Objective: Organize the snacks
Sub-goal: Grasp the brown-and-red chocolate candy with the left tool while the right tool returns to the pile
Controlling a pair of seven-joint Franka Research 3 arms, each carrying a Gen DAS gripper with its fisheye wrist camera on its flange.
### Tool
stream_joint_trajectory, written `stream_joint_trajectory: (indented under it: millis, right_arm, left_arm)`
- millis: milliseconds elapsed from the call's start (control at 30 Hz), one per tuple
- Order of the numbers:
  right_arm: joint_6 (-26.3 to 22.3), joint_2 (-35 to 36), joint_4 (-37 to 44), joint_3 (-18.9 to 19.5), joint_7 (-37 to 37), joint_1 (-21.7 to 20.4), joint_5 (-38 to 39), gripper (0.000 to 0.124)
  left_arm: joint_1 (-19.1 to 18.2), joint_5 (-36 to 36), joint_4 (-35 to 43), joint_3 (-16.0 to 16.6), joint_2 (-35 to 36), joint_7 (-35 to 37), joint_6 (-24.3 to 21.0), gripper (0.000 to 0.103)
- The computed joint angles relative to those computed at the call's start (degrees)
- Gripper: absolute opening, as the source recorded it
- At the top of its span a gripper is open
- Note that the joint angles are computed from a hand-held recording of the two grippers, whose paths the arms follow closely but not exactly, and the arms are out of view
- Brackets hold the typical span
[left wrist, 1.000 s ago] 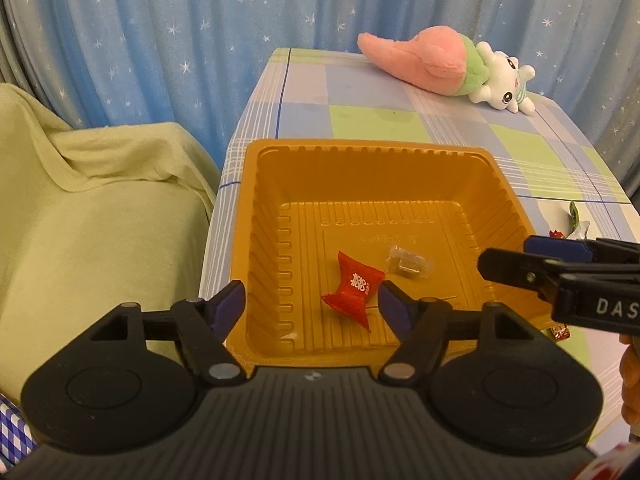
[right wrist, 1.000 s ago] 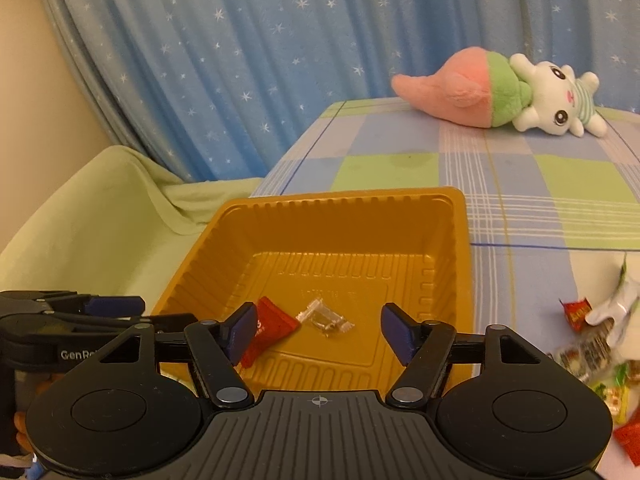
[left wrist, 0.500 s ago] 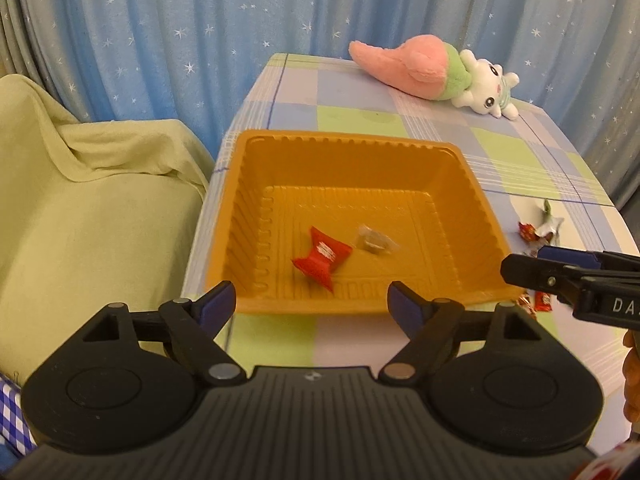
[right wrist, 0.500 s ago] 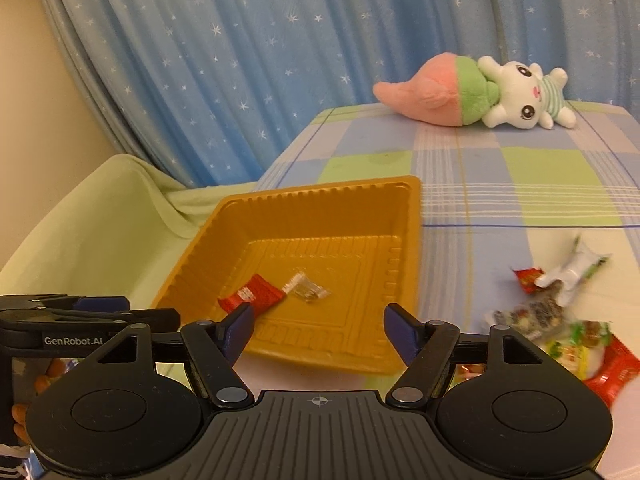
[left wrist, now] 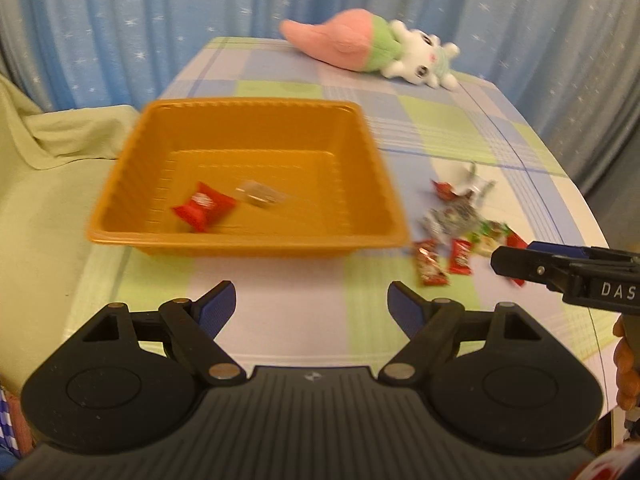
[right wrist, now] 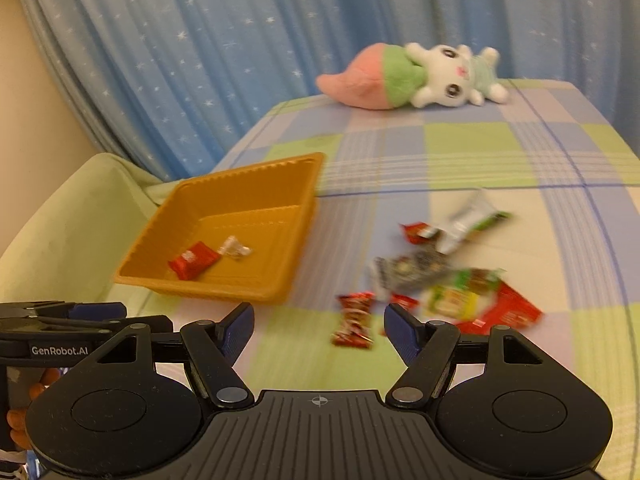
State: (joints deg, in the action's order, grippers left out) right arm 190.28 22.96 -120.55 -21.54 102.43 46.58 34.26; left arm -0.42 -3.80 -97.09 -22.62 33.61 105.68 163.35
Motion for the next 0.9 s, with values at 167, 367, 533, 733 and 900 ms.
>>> stream_joint_trajectory:
  millis: [167, 367, 533, 733, 900]
  right_arm:
    - [1.66, -3.68, -5.61, 2.17, -1.17, -2.24, 2.17, 0.072]
    - [3.71, -6.91, -10.36, 6.2, -4.52, -6.57, 5.65, 0.072]
    - [4.07, -8.27, -12.19, 8.83, -7.7, -9.77, 8.53, 0.072]
    - [4.07, -9.21, -13.8, 12.93, -9.47, -14.75, 10.02, 0.072]
    - [3.76, -9.55, -14.83, 14.41, -9.62, -17.16, 10.02, 0.072]
  left_arm:
    - [-2.39, 1.28, -2.21, 0.34, -0.69, -1.78, 1.58, 0.081]
    - [-6.24, 4.39, -2.45, 2.4, -0.1, -6.82, 2.48, 0.081]
    - [-8.23, 6.83, -2.36, 3.48, 0.7, -10.87, 3.55, 0.08]
    - [-10.22, 10.14, -1.65, 4.38, 2.45, -14.44, 5.76, 0.071]
    - [-12.9, 13.27, 0.2, 6.51, 4.74, -18.63, 7.74, 0.06]
